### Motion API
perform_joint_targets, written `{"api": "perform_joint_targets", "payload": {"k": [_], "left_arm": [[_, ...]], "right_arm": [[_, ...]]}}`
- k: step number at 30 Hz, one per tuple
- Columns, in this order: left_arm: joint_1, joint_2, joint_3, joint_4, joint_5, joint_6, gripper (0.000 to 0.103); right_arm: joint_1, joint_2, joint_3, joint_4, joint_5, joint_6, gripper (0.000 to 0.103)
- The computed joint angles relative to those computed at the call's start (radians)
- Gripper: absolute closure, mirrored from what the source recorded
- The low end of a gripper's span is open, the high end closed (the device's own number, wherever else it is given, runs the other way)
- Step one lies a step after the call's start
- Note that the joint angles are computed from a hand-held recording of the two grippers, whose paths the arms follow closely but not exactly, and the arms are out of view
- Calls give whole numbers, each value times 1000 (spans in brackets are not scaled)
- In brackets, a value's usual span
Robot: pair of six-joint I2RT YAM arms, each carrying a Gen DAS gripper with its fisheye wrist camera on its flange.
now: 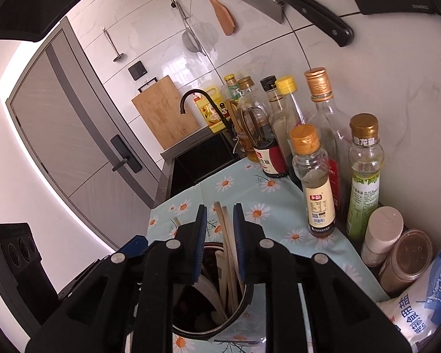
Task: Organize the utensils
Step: 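Open both tools to drop the spoon and chopstick into the holder, then move both open tools back down over the last two chopsticks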
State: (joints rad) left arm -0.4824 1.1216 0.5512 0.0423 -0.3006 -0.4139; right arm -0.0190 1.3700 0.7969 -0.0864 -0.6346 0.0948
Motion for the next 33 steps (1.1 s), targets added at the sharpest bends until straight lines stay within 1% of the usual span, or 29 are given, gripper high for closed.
{"api": "perform_joint_targets", "payload": {"k": [1,8,9,11,17,19,20,21,23,27,28,29,30,31,32,33], "left_arm": [[-10,-12,-2,-11,-17,0,54],[-50,-88,-5,-85,-52,-21,54],[-60,-102,-4,-98,-57,-22,54],[-74,-124,0,-124,-68,-25,54],[-126,-239,9,-230,-96,-68,54],[-152,-286,12,-275,-109,-85,54],[-169,-307,12,-295,-123,-95,54],[-191,-329,13,-320,-144,-109,54],[-241,-403,-1,-372,-172,-153,54],[-350,-487,-16,-486,-242,-242,54],[-388,-503,-19,-520,-270,-275,54],[-428,-515,-21,-553,-302,-309,54],[-471,-524,-22,-587,-340,-346,54],[-539,-528,-22,-635,-403,-403,54],[-591,-525,-20,-677,-445,-455,54],[-621,-523,-22,-704,-465,-495,54]], "right_arm": [[-8,-6,0,-9,-3,-4,83],[-64,-66,5,-89,-55,-40,83],[-77,-77,4,-99,-77,-42,82],[-97,-93,8,-117,-114,-40,77],[-162,-146,29,-244,-202,-111,77],[-190,-169,43,-313,-237,-160,73],[-200,-175,53,-350,-247,-184,67],[-212,-184,63,-394,-259,-213,63],[-241,-211,70,-476,-281,-280,60],[-297,-273,57,-614,-292,-435,56],[-307,-277,57,-645,-290,-466,51],[-319,-276,59,-681,-287,-498,50],[-334,-272,60,-718,-291,-532,50],[-349,-264,63,-760,-295,-573,50],[-361,-260,62,-791,-289,-608,50],[-369,-261,58,-804,-280,-629,50]]}}
